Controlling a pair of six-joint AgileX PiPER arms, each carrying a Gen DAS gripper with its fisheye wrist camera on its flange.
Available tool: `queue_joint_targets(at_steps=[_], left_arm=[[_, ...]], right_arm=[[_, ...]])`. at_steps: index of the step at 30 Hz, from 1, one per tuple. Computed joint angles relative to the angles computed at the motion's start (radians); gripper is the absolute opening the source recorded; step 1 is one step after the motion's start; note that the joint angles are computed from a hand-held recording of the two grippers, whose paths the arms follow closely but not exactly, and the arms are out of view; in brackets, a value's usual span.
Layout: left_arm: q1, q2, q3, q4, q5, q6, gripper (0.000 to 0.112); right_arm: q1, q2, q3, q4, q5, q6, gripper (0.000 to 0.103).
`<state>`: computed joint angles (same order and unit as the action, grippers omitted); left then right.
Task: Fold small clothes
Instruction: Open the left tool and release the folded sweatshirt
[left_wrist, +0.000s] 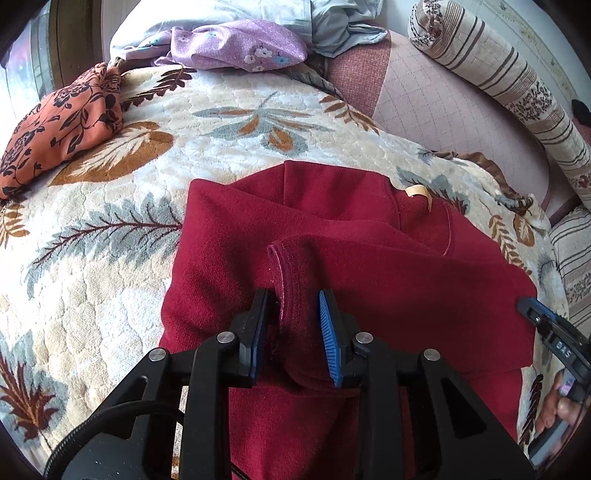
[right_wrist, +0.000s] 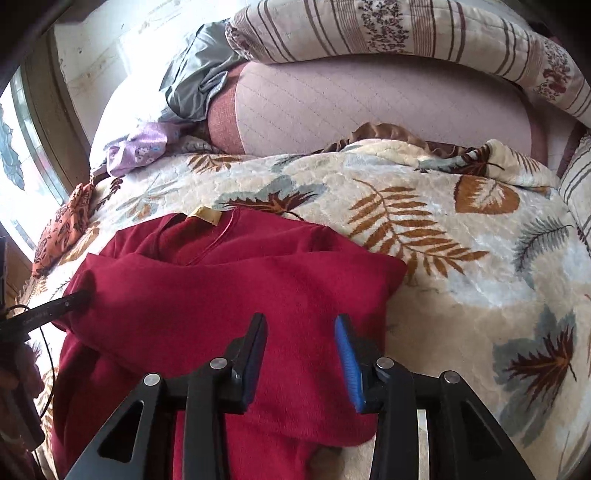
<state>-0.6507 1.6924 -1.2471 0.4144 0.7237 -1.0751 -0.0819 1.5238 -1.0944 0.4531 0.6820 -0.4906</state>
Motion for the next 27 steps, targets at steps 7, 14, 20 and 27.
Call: queue_joint_targets(at_steps=[7, 14, 20, 27], left_arm=[[0.022, -0.011, 0.005, -0.053, -0.013, 0.061, 0.027], [-0.02, -0.111, 0.074, 0.017, 0.019, -0.033, 0.027], [-0.095, -0.186, 0.123, 0.024, 0.069, -0.105, 0.027], [-0.242, -0.317, 0.226, 0.09, 0.163, -0.303, 0.061]], right_arm=[[0.064, 0.161, -0.099, -0.182, -0.048, 0.203, 0.036], [0.044, -0.019, 0.02, -0.179, -0.026, 0.177, 0.044], [0.029, -0.02, 0.068, -0.192, 0.007, 0.159, 0.045], [-0.04, -0.243, 0.178, -0.081, 0.154, 0.034, 0.054]])
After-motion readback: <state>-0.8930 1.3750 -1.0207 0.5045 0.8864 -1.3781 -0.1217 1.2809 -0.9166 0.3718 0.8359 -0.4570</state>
